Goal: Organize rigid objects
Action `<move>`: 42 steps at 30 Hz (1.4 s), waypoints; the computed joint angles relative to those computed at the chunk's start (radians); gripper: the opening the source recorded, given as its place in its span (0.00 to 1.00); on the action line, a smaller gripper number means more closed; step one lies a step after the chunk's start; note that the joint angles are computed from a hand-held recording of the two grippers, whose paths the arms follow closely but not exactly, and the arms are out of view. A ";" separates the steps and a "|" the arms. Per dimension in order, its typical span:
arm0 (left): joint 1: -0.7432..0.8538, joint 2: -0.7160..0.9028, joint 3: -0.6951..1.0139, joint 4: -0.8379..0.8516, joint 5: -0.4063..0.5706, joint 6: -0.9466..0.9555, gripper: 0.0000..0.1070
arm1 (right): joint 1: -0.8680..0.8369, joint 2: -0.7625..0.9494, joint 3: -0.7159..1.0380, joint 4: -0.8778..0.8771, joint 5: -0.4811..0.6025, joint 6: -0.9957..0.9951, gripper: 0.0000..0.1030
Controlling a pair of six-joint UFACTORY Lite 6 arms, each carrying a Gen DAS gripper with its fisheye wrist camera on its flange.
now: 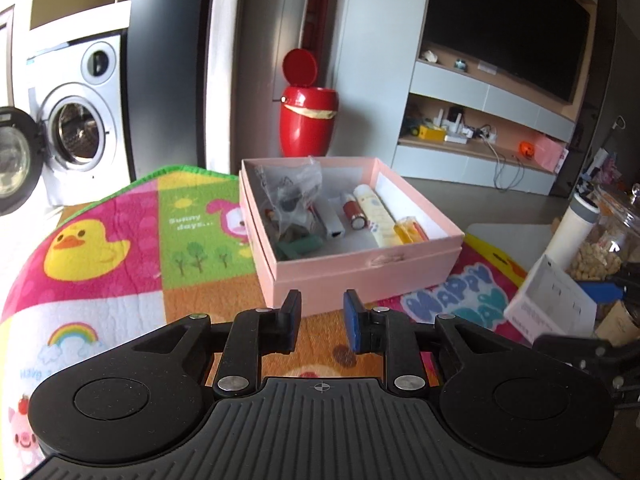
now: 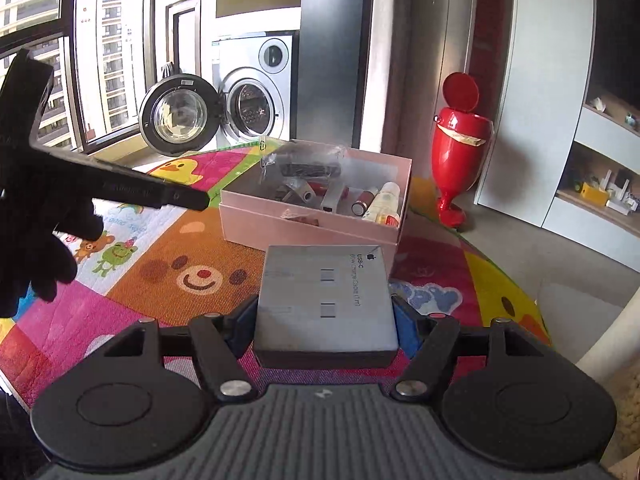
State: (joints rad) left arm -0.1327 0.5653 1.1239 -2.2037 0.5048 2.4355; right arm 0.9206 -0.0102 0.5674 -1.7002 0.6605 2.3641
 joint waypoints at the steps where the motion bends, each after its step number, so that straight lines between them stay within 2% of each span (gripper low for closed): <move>1: 0.014 -0.009 -0.032 0.005 0.008 0.010 0.24 | -0.030 -0.004 0.038 0.005 0.002 -0.058 0.67; 4: 0.029 -0.009 -0.052 0.023 0.021 0.007 0.24 | -0.161 0.024 0.196 -0.033 -0.036 -0.171 0.67; 7: 0.028 0.009 -0.038 -0.002 0.030 0.027 0.24 | -0.295 0.155 0.416 -0.114 -0.070 -0.174 0.69; 9: 0.015 0.014 -0.052 -0.100 0.019 0.117 0.25 | -0.378 0.259 0.564 -0.052 -0.154 -0.259 0.78; 11: 0.013 0.024 -0.062 -0.213 0.002 0.226 0.25 | -0.424 0.339 0.649 0.080 -0.207 -0.353 0.78; 13: 0.025 0.042 -0.065 -0.300 -0.013 0.315 0.25 | -0.432 0.367 0.619 0.090 -0.231 -0.306 0.78; 15: 0.040 0.086 -0.037 -0.370 -0.050 0.372 0.25 | -0.415 0.371 0.530 0.009 -0.244 -0.183 0.78; 18: 0.042 0.138 -0.011 -0.436 -0.078 0.422 0.25 | -0.344 0.391 0.399 -0.089 -0.202 0.019 0.78; 20: 0.025 0.148 -0.037 -0.529 -0.027 0.505 0.26 | -0.300 0.439 0.364 -0.105 -0.183 0.106 0.78; 22: 0.002 0.147 -0.044 -0.572 -0.016 0.534 0.26 | -0.277 0.489 0.359 -0.103 -0.175 0.151 0.78; 24: -0.023 0.149 -0.037 -0.553 -0.020 0.484 0.28 | -0.264 0.554 0.381 -0.100 -0.181 0.181 0.78; 25: -0.037 0.149 -0.039 -0.588 -0.018 0.503 0.31 | -0.252 0.578 0.384 -0.133 -0.150 0.226 0.82; 27: -0.071 0.153 -0.047 -0.664 -0.002 0.558 0.44 | -0.223 0.610 0.400 -0.109 -0.095 0.222 0.86; 28: -0.088 0.156 -0.053 -0.710 0.013 0.593 0.46 | -0.222 0.617 0.403 -0.117 -0.084 0.234 0.87; 33: -0.132 0.180 -0.042 -0.796 0.050 0.624 0.47 | -0.251 0.629 0.403 -0.142 -0.088 0.292 1.00; 36: -0.154 0.215 -0.029 -0.852 0.105 0.645 0.48 | -0.257 0.628 0.402 -0.146 -0.085 0.298 1.00; 38: -0.176 0.219 -0.020 -0.900 0.100 0.700 0.48 | -0.254 0.638 0.403 -0.170 -0.068 0.330 1.00; 42: -0.180 0.230 -0.004 -0.877 0.095 0.684 0.48 | -0.246 0.647 0.373 -0.249 -0.014 0.431 1.00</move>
State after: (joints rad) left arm -0.3131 0.7950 1.1200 -3.0802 0.6001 3.1198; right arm 0.6747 0.6372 0.9402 -1.9494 0.6466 2.7955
